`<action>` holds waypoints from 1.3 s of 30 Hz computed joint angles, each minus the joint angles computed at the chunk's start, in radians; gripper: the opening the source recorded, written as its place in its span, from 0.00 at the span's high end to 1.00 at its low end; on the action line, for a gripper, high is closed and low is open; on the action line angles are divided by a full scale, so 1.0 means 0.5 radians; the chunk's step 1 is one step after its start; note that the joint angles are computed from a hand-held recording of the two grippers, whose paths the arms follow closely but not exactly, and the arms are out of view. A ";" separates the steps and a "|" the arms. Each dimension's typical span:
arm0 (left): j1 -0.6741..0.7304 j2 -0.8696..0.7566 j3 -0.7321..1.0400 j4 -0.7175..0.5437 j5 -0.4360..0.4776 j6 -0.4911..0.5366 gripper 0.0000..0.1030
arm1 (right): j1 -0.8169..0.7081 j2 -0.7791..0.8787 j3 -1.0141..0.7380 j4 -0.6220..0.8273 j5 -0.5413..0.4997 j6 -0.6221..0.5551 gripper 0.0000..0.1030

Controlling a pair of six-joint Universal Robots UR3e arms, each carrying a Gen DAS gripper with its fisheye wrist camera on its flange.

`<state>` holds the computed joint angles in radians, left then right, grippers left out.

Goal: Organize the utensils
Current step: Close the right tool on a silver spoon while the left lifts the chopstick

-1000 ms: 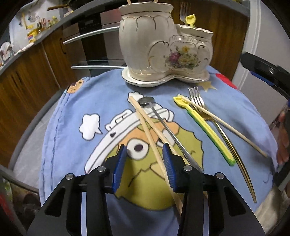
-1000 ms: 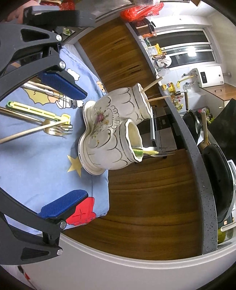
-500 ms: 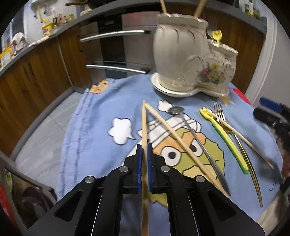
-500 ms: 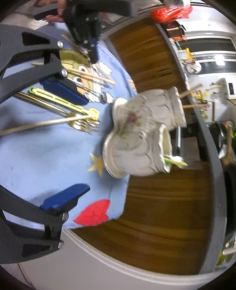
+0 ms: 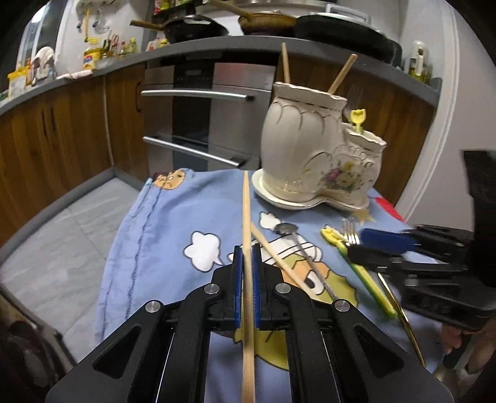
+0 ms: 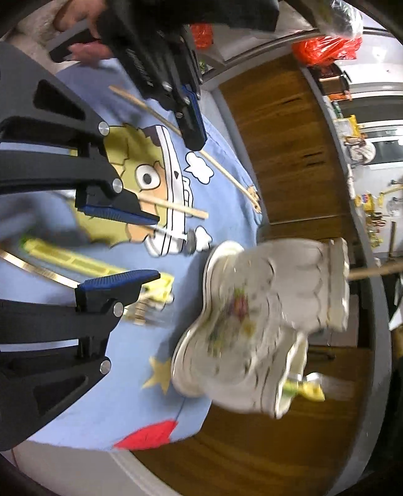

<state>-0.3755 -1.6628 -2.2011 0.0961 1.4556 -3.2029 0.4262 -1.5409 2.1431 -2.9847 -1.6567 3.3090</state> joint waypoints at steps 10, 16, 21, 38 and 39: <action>0.129 0.073 -0.164 0.130 -0.238 0.074 0.94 | -0.009 0.409 -0.505 0.368 0.038 0.065 0.76; 0.230 0.081 -0.210 0.151 -0.398 0.087 0.94 | 0.012 0.513 -0.678 0.466 -0.007 0.055 0.78; 0.272 0.069 -0.253 0.235 -0.464 0.100 0.94 | -0.003 0.508 -0.640 0.394 0.055 0.067 0.96; 0.305 -0.008 -0.341 0.720 -0.561 -0.065 0.94 | -0.171 -0.240 0.210 -0.412 0.308 -0.051 0.98; 0.298 -0.021 -0.342 0.764 -0.565 -0.085 0.94 | -0.159 -0.271 0.242 -0.464 0.279 -0.072 0.98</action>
<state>-0.2267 -1.6731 -2.3720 0.4783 1.1731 -3.2455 0.3469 -1.6762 2.2642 -3.2169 -1.5174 3.2731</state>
